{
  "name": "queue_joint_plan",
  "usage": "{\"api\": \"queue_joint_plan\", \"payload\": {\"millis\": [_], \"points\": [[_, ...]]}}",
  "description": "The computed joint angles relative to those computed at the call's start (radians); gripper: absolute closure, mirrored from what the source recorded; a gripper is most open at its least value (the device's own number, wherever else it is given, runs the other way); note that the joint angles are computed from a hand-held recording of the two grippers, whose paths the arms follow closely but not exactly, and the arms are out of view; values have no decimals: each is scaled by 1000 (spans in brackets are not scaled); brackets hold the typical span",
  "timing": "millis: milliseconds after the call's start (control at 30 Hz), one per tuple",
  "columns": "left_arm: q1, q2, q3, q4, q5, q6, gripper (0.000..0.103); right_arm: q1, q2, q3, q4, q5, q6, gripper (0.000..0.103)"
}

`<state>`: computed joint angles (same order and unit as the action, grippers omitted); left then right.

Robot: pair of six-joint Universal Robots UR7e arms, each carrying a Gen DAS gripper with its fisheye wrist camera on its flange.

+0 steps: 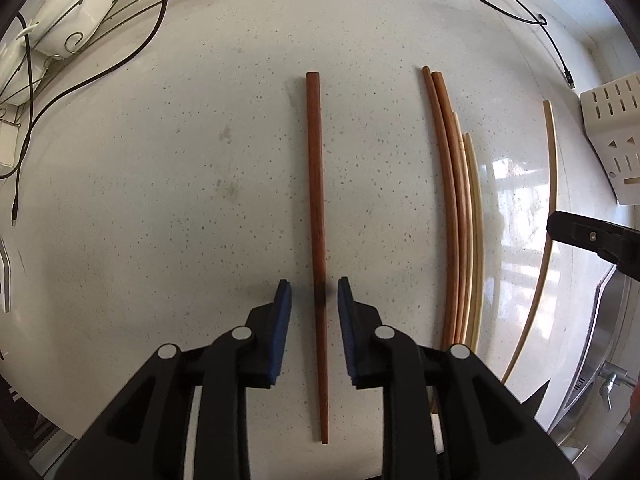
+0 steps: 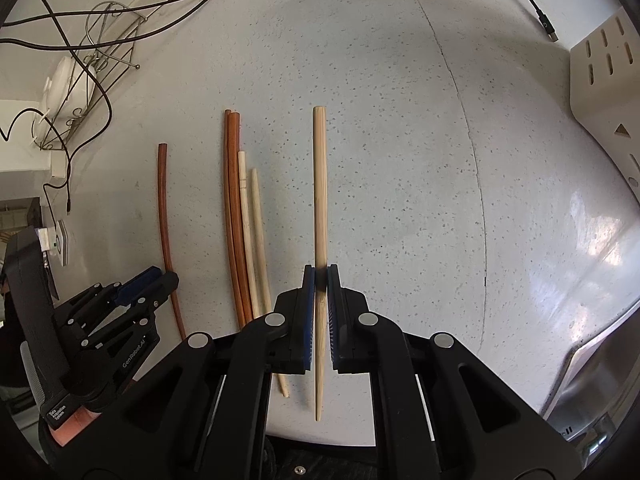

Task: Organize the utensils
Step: 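Lift the brown chopstick with the left tool while the right tool lifts the pale chopstick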

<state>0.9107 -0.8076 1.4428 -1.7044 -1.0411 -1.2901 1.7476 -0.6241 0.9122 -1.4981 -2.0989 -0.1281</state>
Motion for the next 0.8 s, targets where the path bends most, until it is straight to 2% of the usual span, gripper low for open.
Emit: {"api": "queue_joint_plan", "payload": {"millis": [67, 100, 333, 433, 500, 533, 800], "points": [[5, 16, -28, 36, 4, 1, 63, -4, 3, -11, 4, 3, 1, 97], [5, 21, -36, 43, 4, 3, 61, -5, 4, -18, 7, 4, 3, 97], [22, 49, -102, 101, -4, 3, 61, -14, 7, -48, 23, 11, 11, 97], [29, 77, -149, 130, -6, 4, 70, -14, 9, -56, 22, 14, 15, 97], [33, 81, -164, 148, -13, 2, 94, -16, 10, -66, 27, 15, 16, 97], [37, 81, -172, 160, -18, 6, 97, -18, 11, -70, 30, 15, 15, 97], [31, 88, -175, 161, -21, 24, 98, -15, 13, -81, 34, 26, 3, 97]]}}
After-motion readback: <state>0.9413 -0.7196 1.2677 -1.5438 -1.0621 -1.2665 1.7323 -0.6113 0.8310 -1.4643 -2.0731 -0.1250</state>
